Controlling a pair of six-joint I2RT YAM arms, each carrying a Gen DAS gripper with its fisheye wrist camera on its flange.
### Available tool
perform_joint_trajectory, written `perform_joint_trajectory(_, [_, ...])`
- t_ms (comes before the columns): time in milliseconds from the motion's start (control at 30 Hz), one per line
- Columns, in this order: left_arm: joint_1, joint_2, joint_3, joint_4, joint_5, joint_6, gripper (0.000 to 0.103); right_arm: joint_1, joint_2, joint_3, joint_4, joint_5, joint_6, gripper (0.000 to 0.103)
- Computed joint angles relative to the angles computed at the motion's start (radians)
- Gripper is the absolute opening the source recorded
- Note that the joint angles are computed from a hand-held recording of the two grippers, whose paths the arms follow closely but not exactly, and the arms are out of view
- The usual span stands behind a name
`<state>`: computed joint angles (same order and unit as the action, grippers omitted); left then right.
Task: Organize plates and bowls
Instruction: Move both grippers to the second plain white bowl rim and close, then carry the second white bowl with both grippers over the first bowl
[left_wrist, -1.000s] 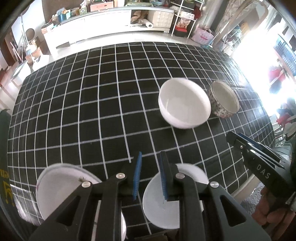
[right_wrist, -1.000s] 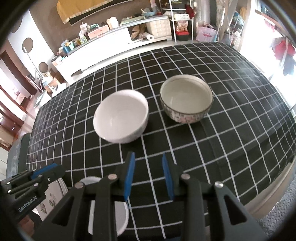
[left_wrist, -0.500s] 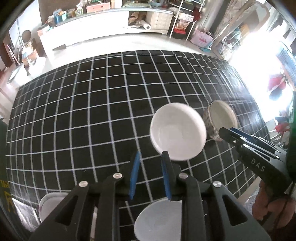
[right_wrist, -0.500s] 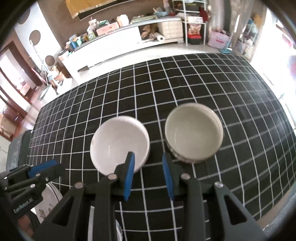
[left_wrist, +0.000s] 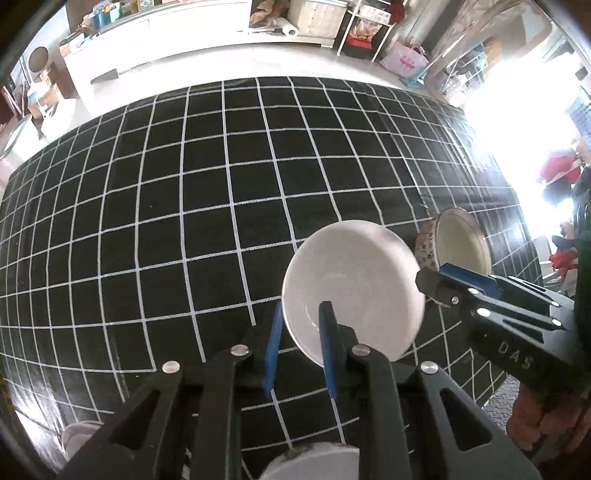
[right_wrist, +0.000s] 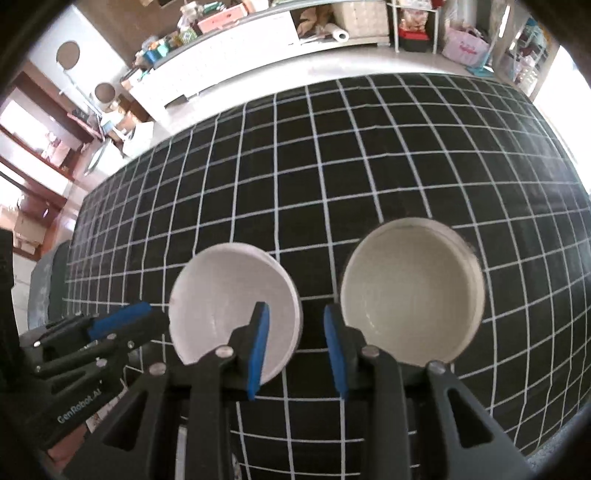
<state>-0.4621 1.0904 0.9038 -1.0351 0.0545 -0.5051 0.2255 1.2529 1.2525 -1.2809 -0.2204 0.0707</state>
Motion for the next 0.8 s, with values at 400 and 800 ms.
perform_joint_trajectory(400, [-0.010, -0.012, -0.065, 0.037, -0.043, 0.024, 0.005, 0.079, -0.032, -0.113, 0.079, 0.064, 0.059, 0.013])
perform_joint_trajectory(800, [-0.255, 0.010, -0.066, -0.003, -0.170, -0.142, 0.006, 0.074, -0.136, -0.181, 0.042, 0.039, 0.079, 0.014])
